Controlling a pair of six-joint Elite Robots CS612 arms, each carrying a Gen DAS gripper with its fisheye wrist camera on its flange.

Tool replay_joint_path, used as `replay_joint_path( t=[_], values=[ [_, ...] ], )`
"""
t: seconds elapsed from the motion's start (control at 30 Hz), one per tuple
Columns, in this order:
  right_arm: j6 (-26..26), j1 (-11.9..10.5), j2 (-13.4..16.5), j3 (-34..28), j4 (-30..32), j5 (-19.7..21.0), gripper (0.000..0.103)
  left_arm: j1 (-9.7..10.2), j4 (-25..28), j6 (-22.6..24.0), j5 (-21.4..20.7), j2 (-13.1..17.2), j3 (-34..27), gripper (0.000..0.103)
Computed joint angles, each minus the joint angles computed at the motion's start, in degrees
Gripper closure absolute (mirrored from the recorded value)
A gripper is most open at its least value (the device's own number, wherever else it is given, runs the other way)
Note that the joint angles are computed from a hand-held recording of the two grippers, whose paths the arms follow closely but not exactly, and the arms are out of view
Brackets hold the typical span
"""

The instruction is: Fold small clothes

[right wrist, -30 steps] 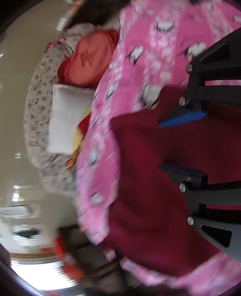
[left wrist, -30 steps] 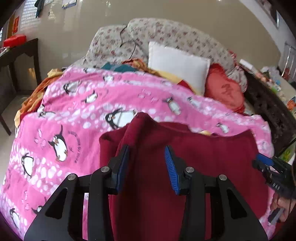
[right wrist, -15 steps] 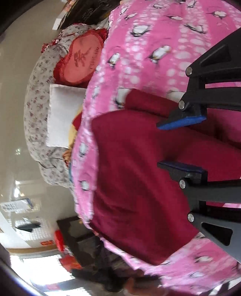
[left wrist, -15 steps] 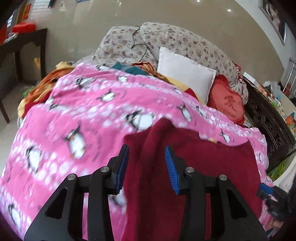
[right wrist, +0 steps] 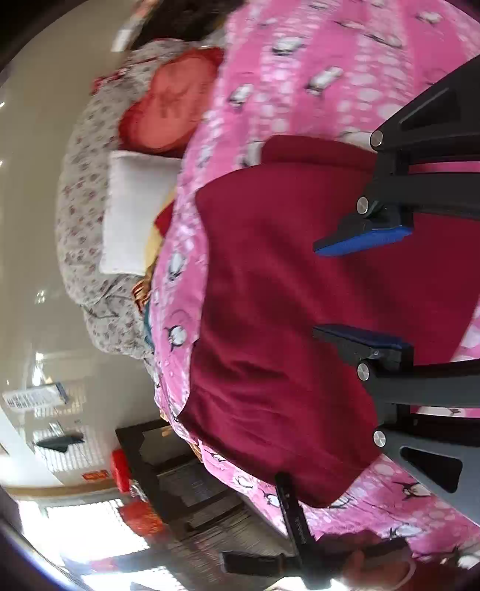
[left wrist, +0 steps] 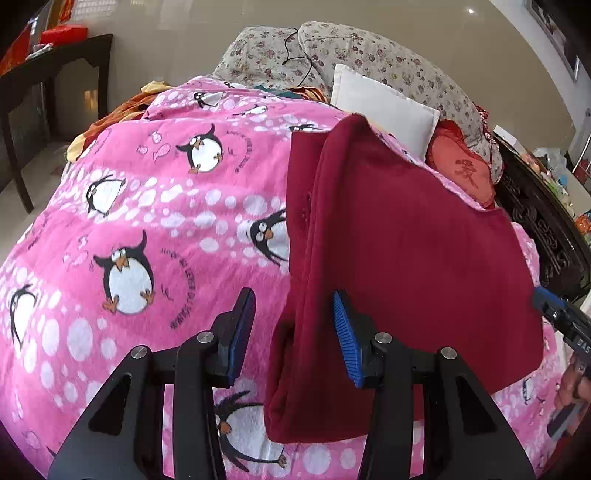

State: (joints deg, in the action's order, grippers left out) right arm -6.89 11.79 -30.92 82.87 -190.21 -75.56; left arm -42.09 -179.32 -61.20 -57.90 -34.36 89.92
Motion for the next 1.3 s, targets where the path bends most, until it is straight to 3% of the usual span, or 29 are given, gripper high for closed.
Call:
replay_joint_path(
  t=[0.13,0.27,0.37,0.53,0.8,0.93,1.07,1.2,1.3],
  values=[
    [0.57,-0.82,-0.43,2.82,-2.22,-2.34,0.066,-0.78,1.97,0.11,4.05,0.44,-0.58,0.049],
    [0.33,-1.88,0.63,1.91,0.98,0.65,0.066,-0.39,-0.11,-1.47,3.42,1.26,-0.47,0.041],
    [-2.56,-0.45,-0.24,2.12,1.86,-3.81,0.066,-0.41,-1.76,-1.93,3.83,1.79,-0.41,0.038],
    [-2.71,0.86,-1.31,1.45,-0.25,0.73,0.065,-0.58,-2.03,-1.17,4.75,2.08,-0.67,0.036],
    [-4.26,5.96,3.94,-12.39,7.17,3.88,0.065,-0.33,-4.65,-0.41,3.78,2.49,-0.58,0.033],
    [-4.05,8.52,8.11,-21.39,10.92,2.61,0.065,-0.31,-6.8,1.21,3.38,2.89,-0.51,0.029],
    [-2.19,10.03,12.88,-31.38,17.87,1.51,0.065,-0.18,-9.11,1.3,2.72,3.1,-0.16,0.028],
    [-3.25,11.27,17.69,-41.21,25.31,-2.99,0.065,-0.18,-9.41,1.97,2.66,3.31,-0.31,0.025],
    [-1.61,10.99,18.15,-42.35,26.08,-1.38,0.065,-0.1,-10.94,1.98,2.19,3.42,-0.04,0.025]
  ],
)
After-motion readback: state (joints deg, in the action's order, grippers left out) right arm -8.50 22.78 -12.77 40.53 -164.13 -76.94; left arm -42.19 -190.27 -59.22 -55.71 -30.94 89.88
